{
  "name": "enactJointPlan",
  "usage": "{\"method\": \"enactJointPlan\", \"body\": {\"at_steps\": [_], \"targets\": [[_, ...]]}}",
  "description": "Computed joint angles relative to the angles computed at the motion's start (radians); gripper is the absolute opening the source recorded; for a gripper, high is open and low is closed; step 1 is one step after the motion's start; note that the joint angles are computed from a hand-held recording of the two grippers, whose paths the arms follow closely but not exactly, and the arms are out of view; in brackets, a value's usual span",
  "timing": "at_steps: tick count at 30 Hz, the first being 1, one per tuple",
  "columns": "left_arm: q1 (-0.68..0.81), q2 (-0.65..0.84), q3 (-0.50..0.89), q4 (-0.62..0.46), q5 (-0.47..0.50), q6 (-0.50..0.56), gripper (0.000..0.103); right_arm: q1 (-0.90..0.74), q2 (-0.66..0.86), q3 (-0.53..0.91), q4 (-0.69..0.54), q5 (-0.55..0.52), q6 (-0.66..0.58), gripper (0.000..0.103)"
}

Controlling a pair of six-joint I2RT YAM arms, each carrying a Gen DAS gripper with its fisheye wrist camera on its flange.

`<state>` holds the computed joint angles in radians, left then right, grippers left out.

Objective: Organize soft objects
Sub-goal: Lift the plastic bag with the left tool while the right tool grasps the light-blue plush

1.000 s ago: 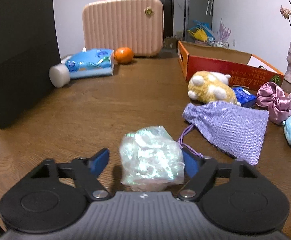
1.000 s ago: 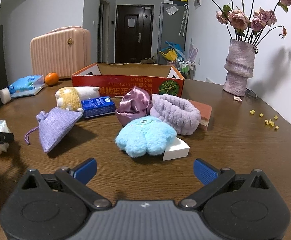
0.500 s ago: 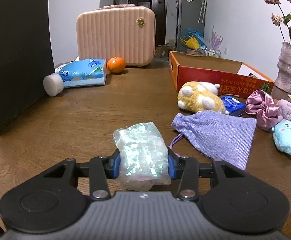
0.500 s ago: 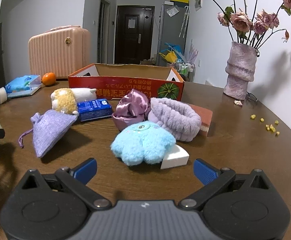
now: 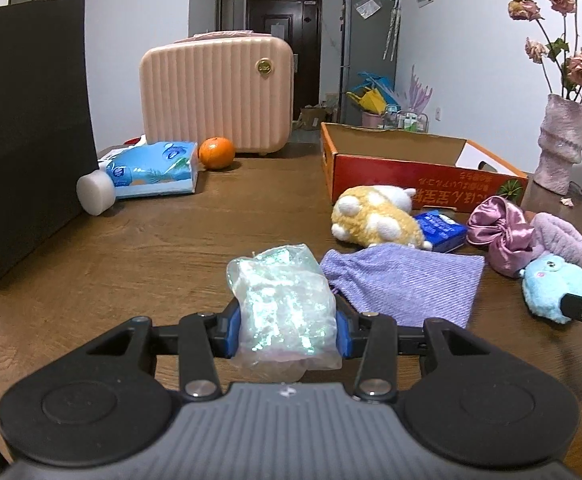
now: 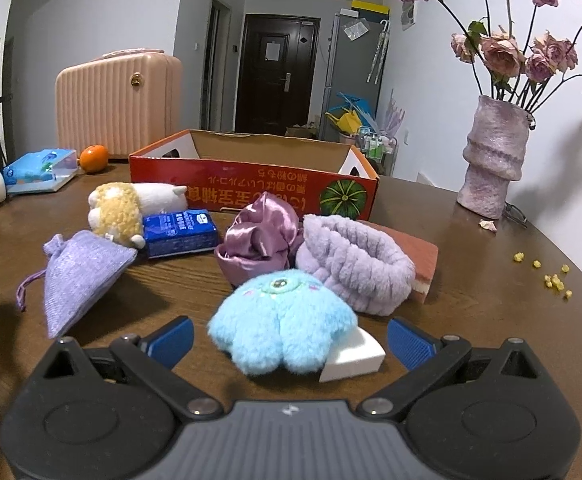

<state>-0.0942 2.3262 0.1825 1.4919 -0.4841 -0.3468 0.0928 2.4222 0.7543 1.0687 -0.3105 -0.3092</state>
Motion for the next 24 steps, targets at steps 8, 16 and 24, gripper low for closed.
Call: {"method": "enactJointPlan", "body": {"at_steps": [8,16,24], "targets": [[-0.044,-0.033,0.009,-0.044,-0.023,-0.005,0.044,0.022,0.036,0.090,-0.059,0.007,-0.005,0.102],[-0.079,-0.055,0.027,-0.089,-0.041,-0.012,0.044,0.047,0.070,0.174,-0.133,0.032,-0.022,0.102],[-0.102,-0.060,0.038,-0.108,-0.049,-0.013,0.044,0.053,0.092,0.241,-0.224,0.026,-0.024,0.095]]}}
